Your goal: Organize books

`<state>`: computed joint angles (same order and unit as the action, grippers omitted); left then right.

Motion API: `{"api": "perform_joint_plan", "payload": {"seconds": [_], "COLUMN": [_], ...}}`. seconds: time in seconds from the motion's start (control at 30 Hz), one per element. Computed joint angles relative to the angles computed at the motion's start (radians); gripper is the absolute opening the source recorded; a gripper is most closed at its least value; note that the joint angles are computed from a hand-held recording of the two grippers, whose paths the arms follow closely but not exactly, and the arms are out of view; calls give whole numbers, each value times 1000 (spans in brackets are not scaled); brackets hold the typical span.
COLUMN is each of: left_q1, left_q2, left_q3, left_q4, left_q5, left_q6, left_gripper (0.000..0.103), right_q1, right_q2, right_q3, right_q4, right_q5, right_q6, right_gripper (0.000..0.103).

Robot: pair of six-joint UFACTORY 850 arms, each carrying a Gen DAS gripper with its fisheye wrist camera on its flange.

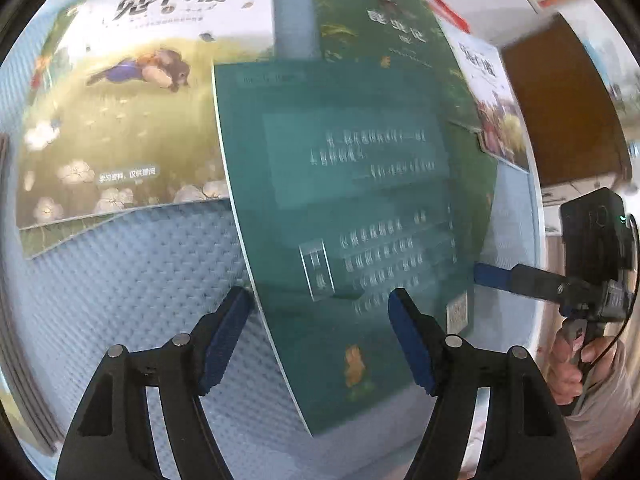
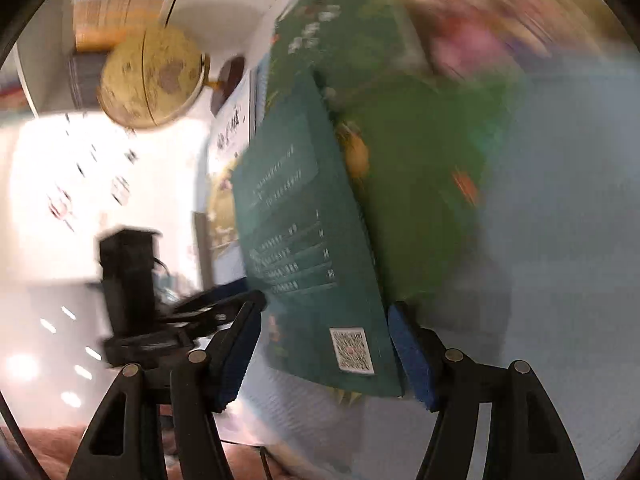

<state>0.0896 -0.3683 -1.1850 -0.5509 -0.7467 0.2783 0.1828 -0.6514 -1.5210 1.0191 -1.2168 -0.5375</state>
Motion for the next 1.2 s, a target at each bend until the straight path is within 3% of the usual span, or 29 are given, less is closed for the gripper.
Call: {"api": "perform_joint_plan", "payload": {"seconds": [0.17,0.33,0.47,0.6,0.8,0.83,1.0,1.1,1.2], "left_q1": [-52,-102,-112,-122,-131,-128,-118,-80,-87], "left_q2": [-35,-45,-59,-60,-80,-67,-46,-43,-29], "left_q3": [-56,-63,-74,-70,-90,-77,-57,-62,-71], "left_q4": [177,286,278,301,306,305,260,108,-19], "left_q5": [-19,1,7,15,14,15,30,-18,-28], "left_q6": [-120,-191,-201,-206,-204,-198,-191,-111,29], "left_gripper": [71,86,87,88,91,92,85,76,71], "right_q1": [-33,-13,-21,-1,-8,-10,-7,-10,-7], "right_q2": [7,-4,-1,15,34,49,134,199,292], "right_q3": [111,42,52,78,171,195,301,361,387], "right_q4": [244,175,246,153,213,207,314,422,453], "right_q5": [-3,11,-75,-17,-32,-12,78,104,171], "right_q6": [-42,-18,-113,-103,-116,-99,-40,7,39], "right_gripper": [64,67,61,60,28,13,10,10,10]}}
